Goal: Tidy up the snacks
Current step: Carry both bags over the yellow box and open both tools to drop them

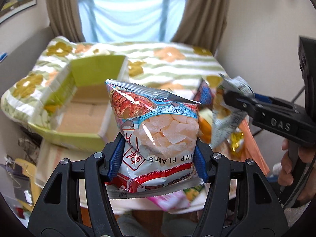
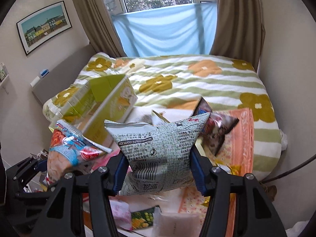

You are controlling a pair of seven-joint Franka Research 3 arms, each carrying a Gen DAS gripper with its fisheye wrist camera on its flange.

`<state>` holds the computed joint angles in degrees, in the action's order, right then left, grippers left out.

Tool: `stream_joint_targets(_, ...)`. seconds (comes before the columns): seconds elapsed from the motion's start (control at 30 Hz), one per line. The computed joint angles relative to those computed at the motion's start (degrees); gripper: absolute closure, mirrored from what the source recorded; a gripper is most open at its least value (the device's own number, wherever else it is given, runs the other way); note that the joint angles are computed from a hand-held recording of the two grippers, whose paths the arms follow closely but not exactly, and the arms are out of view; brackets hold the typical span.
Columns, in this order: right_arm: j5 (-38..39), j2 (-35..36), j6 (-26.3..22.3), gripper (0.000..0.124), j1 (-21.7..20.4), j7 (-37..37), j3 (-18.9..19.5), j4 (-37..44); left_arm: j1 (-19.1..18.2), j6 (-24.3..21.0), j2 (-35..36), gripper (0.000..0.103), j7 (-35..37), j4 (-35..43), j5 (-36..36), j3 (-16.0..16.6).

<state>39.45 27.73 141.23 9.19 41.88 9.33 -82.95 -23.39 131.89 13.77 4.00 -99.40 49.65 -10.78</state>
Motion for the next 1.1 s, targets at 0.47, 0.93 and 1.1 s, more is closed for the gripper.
stream_joint_targets(0.47,-6.8,4.8,3.9,0.071,10.5,12.5,1.3,10.5,16.2,15.4,-15.6,0.045,12.9,-17.5,-4.1,3.5)
stream_joint_targets(0.93,-24.2,21.5,-4.5,0.072,23.4,37.1,-3.2,34.2,25.3,25.0,-11.2,0.043,51.2,-23.4,-32.5,6.0)
stream_joint_targets(1.1,-26.2,28.3,-11.5,0.072,23.9,40.4,-2.9,46.2,25.6,25.4,-11.0,0.0,51.4,-23.8,-32.2,6.1)
